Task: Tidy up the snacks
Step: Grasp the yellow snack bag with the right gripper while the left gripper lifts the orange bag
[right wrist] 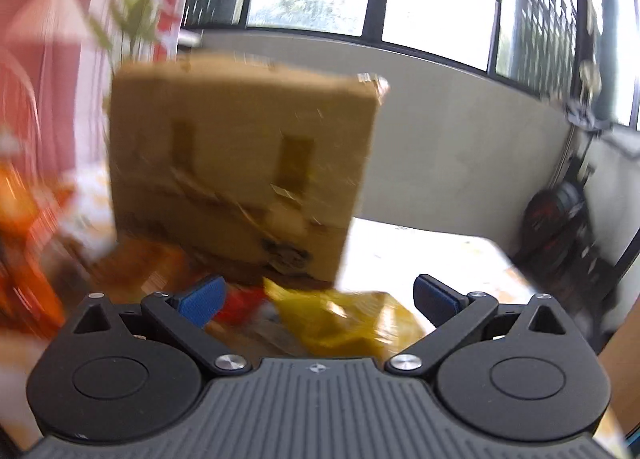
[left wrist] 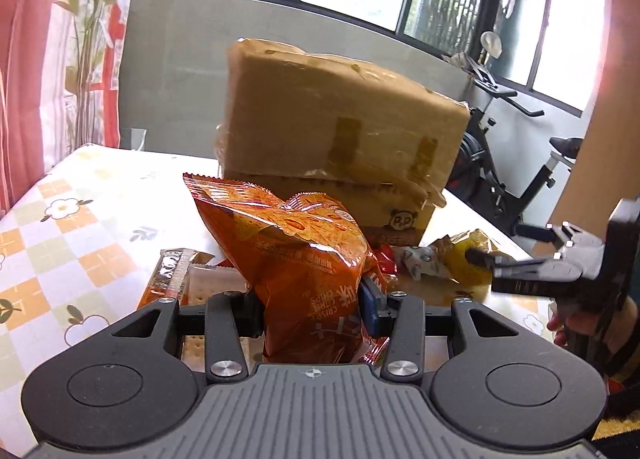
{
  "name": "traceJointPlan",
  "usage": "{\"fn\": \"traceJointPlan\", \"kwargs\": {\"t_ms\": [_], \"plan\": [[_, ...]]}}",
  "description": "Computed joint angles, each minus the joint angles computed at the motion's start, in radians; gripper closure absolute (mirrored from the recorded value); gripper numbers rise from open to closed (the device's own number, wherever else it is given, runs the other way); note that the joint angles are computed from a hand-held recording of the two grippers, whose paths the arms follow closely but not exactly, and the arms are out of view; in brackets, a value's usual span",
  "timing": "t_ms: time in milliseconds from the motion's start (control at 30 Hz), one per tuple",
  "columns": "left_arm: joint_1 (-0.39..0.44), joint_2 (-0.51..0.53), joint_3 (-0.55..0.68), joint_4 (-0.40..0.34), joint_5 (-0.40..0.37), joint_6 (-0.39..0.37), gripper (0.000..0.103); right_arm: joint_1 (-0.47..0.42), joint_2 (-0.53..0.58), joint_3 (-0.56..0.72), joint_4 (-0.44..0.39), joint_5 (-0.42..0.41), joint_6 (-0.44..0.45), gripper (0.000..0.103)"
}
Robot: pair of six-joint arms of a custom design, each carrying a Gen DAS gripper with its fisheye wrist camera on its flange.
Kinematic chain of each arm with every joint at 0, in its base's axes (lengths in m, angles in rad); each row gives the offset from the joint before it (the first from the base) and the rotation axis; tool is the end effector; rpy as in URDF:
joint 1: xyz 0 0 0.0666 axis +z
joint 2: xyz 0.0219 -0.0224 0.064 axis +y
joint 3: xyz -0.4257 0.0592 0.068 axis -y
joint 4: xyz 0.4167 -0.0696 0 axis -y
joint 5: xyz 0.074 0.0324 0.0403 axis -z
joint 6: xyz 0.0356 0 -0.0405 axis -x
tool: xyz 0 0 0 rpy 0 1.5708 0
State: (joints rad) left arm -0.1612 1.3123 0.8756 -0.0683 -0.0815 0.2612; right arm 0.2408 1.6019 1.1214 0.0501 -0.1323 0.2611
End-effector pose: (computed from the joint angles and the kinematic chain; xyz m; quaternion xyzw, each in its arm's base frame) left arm 0.4467 -0.0701 0.3302 -0.0637 0.8585 -0.0721 0.5037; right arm 0.5543 0.1405 0.3156 -0.2431 0.8048 0.0502 0.5392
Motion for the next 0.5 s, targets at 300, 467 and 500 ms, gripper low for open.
{"fn": "traceJointPlan", "kwargs": {"t_ms": [300,467,500], "plan": [[0.012,0.007,0.006,-0.018,0.019,-0.002,0.056,-0.02,0.059,0.039,-0.056,0.009,0.187,0.003],[0.014,0.001,-0.001,-0.019,0.01,0.008,0.056,-0.014,0.089,0.082,-0.128,0.035,0.189,0.025],[0.015,0.001,-0.002,-0.019,0.009,0.01,0.056,-0.012,0.087,0.08,-0.126,0.051,0.176,0.035]]}}
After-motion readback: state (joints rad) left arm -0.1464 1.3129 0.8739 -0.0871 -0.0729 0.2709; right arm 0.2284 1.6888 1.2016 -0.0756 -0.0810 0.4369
